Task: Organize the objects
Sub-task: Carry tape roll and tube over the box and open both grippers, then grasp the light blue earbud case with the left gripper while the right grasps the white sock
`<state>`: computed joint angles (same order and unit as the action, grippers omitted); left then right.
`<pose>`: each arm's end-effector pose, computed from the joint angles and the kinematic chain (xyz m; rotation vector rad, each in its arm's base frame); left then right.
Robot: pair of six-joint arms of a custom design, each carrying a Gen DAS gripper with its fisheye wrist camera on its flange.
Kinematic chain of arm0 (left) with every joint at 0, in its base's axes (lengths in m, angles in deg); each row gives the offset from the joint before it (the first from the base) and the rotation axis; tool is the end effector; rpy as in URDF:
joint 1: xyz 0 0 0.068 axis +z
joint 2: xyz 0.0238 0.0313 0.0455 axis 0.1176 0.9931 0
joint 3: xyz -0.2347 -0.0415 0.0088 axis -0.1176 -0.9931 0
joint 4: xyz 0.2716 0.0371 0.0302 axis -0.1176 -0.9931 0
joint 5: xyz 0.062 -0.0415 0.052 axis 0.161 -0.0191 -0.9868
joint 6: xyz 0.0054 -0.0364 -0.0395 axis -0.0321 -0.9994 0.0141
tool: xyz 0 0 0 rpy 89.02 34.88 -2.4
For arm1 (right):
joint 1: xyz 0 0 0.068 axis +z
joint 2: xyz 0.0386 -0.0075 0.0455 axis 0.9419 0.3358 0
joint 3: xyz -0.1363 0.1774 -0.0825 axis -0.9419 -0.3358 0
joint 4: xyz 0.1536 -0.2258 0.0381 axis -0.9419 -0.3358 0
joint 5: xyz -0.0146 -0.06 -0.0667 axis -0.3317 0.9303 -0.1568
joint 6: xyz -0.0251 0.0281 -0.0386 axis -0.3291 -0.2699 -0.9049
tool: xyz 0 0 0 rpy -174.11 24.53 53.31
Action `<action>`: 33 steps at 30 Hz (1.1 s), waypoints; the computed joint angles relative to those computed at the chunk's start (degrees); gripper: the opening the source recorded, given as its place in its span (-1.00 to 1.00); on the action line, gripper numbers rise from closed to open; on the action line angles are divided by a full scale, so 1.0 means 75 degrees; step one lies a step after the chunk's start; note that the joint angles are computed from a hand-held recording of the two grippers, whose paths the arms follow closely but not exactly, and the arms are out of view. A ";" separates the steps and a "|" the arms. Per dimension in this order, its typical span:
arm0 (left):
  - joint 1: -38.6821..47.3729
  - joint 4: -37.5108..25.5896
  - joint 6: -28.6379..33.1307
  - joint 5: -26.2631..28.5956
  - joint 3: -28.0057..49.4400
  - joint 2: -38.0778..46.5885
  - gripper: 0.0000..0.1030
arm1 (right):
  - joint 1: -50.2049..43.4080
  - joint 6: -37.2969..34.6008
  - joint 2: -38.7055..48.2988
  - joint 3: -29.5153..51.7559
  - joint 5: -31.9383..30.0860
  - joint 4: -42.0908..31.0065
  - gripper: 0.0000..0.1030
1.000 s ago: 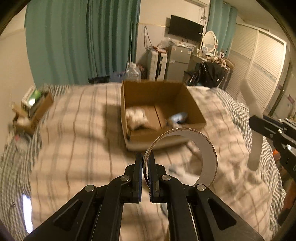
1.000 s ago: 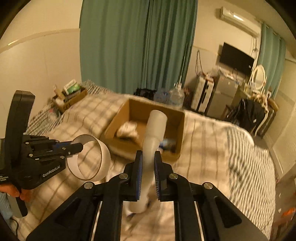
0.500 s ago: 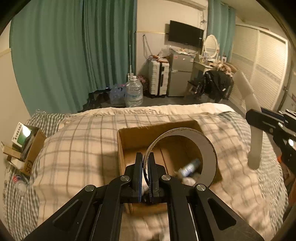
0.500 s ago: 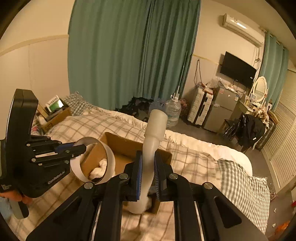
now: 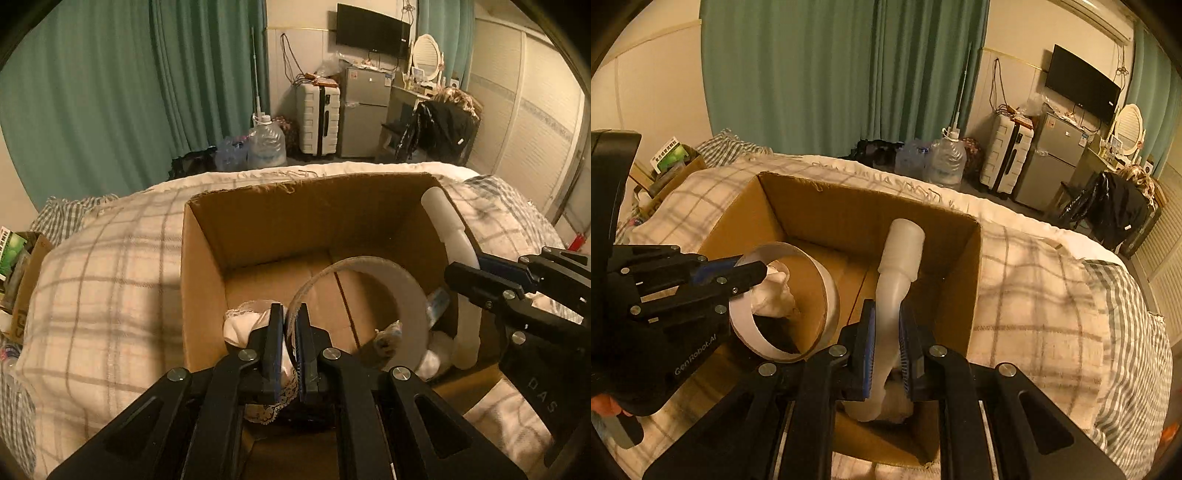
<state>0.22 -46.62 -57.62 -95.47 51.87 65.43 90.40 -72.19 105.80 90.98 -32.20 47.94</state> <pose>0.2660 -0.0240 0.2073 -0.1913 2.4324 0.0819 0.3149 0.1204 0.2291 -0.8187 2.2605 0.2088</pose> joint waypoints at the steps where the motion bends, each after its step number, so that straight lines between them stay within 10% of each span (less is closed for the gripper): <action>1: 0.0021 -0.0014 -0.0012 0.0079 0.0001 -0.0052 -0.83 | -0.0024 0.0005 -0.0066 -0.0028 -0.0034 0.0015 -0.61; 3: 0.0063 -0.0148 -0.0042 0.0200 0.0046 -0.0194 -0.63 | -0.0060 0.0061 -0.0243 -0.0062 -0.0128 -0.0016 -0.42; 7: -0.0040 -0.0739 -0.0306 -0.0014 0.0081 -0.0693 0.43 | -0.0200 0.0450 -0.1219 -0.0467 -0.0186 -0.0114 0.38; 21: -0.2163 -0.4451 -0.1935 -0.1802 0.0405 -0.4519 0.68 | -0.1627 0.0163 -0.5199 -0.0220 -0.1211 -0.3464 0.48; 33: -0.7273 -0.7226 -0.8269 -0.4322 -0.1083 -0.5371 0.81 | -0.1776 -0.0044 -0.8876 -0.2813 -0.0294 -0.4613 0.76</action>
<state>-54.33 -100.81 -119.64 -127.88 43.75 25.14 77.08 -72.52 39.23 69.88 -34.41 13.35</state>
